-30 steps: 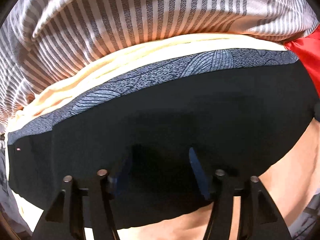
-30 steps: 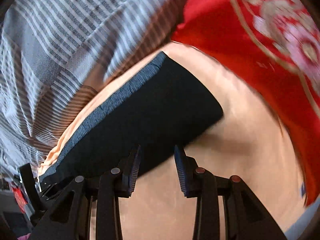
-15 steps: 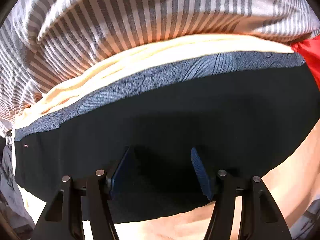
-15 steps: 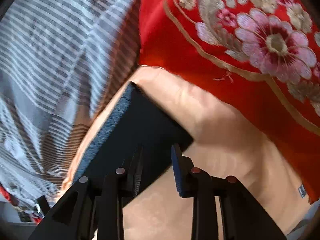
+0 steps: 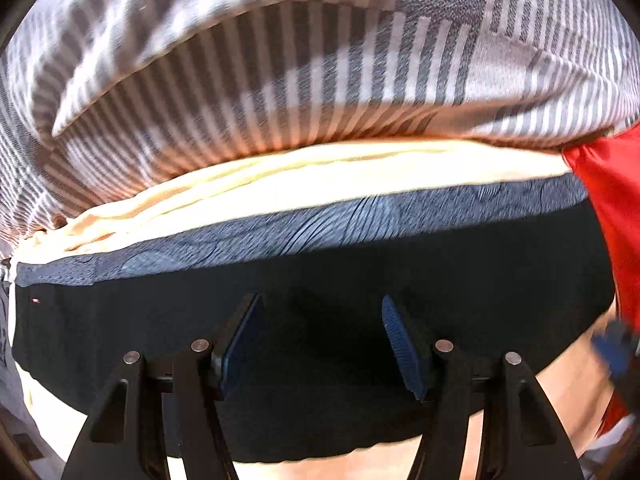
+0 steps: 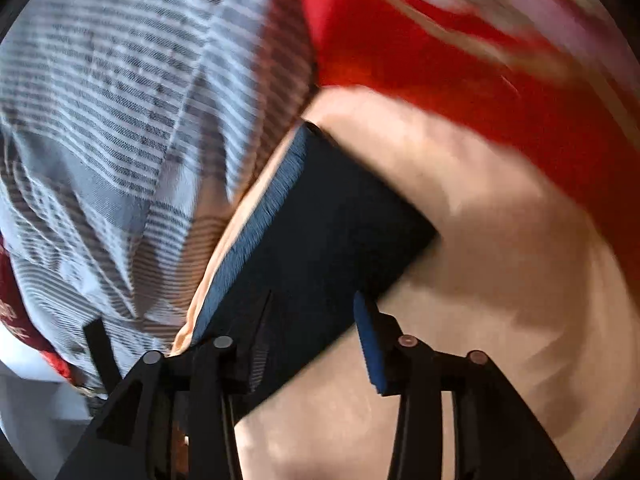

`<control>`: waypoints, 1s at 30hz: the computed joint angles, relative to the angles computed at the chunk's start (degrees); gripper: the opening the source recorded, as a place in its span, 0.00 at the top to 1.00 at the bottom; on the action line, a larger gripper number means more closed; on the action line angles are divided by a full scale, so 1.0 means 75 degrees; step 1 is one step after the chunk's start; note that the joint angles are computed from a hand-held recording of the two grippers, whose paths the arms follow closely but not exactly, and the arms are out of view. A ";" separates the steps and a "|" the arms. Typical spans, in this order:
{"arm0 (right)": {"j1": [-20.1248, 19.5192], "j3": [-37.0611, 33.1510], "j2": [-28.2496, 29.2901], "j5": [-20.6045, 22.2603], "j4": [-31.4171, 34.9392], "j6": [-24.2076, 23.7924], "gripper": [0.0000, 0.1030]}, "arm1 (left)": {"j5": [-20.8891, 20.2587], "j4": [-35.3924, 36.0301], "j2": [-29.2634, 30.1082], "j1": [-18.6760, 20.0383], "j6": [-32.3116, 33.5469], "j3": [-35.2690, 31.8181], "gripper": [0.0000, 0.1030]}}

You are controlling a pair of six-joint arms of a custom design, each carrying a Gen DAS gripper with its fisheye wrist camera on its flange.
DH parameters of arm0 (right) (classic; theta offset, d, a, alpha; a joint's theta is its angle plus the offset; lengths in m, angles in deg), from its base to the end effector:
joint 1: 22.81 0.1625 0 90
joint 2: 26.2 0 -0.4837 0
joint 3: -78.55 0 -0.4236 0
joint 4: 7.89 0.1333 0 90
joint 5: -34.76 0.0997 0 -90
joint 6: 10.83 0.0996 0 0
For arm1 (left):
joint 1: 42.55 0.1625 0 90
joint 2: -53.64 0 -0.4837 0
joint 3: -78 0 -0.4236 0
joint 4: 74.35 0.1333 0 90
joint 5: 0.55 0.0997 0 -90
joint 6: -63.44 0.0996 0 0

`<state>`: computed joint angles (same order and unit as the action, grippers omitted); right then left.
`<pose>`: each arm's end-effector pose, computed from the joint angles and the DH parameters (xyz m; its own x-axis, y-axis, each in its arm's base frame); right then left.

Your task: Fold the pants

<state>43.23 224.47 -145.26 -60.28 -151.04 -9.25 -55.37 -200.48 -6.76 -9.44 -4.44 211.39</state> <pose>0.0016 -0.3031 0.3491 -0.8841 0.4625 0.0665 0.3886 0.8069 -0.4449 -0.2257 -0.3748 0.0531 -0.6800 -0.0760 -0.7293 0.1069 0.9737 -0.2012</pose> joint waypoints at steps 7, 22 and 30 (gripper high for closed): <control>-0.1859 0.0585 -0.0922 0.1842 0.0326 -0.0876 0.55 | 0.0490 -0.0252 0.0906 0.0187 0.0058 -0.0591 0.39; -0.1597 0.0723 0.1082 0.3228 -0.2093 -0.0284 0.52 | 0.0476 -0.0169 0.0852 0.0269 0.0258 -0.0787 0.38; -0.0571 0.0220 0.1378 0.2145 -0.1613 -0.0257 0.86 | 0.0318 -0.0567 0.0582 0.0328 0.0205 -0.0675 0.77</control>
<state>38.95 226.11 -134.93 -44.19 -163.13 -11.18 -52.98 -204.73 -2.40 -6.98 -2.90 206.33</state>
